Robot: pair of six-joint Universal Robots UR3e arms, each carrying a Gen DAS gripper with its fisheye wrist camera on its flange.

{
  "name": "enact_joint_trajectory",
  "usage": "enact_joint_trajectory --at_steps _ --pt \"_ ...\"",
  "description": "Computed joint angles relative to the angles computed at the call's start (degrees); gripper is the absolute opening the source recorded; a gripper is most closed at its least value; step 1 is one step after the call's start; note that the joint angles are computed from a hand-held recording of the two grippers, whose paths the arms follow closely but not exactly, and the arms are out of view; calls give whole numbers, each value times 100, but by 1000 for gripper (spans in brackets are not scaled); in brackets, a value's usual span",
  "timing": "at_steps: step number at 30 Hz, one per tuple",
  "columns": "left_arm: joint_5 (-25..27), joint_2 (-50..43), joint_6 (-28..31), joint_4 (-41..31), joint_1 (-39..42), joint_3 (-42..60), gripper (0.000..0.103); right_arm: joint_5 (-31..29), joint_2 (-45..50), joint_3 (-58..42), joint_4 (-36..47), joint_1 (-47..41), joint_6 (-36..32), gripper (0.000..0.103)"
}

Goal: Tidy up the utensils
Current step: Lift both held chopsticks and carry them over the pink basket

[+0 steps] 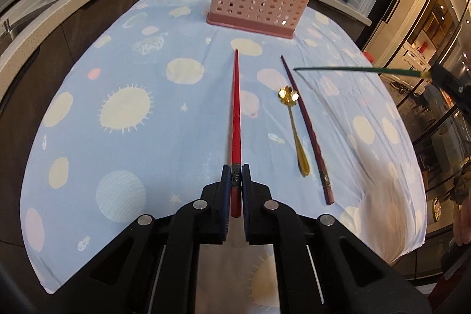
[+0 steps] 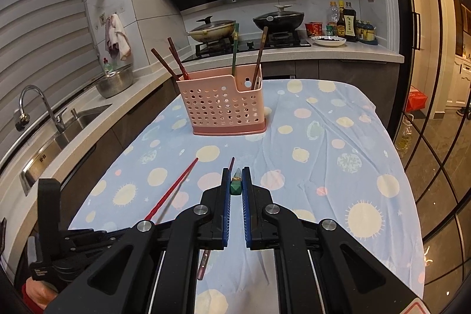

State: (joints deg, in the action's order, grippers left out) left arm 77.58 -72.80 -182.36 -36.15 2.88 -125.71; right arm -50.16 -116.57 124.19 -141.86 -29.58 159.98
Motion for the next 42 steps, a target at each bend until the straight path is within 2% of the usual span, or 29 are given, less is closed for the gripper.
enact_joint_trajectory --at_steps 7,11,18,37,42 --pt "-123 96 154 -287 203 1016 7 33 312 -467 -294 110 190 7" --pt "-164 -233 166 -349 230 1737 7 -113 663 -844 -548 320 390 7" --pt "253 -1081 92 -262 -112 2885 7 -174 1281 -1509 -729 544 685 7" --pt "392 -2218 38 -413 -417 4719 7 -282 2365 -2748 -910 975 1119 7" --pt "298 -2571 -14 -574 -369 5553 7 -192 2829 -3556 -756 1012 1295 7"
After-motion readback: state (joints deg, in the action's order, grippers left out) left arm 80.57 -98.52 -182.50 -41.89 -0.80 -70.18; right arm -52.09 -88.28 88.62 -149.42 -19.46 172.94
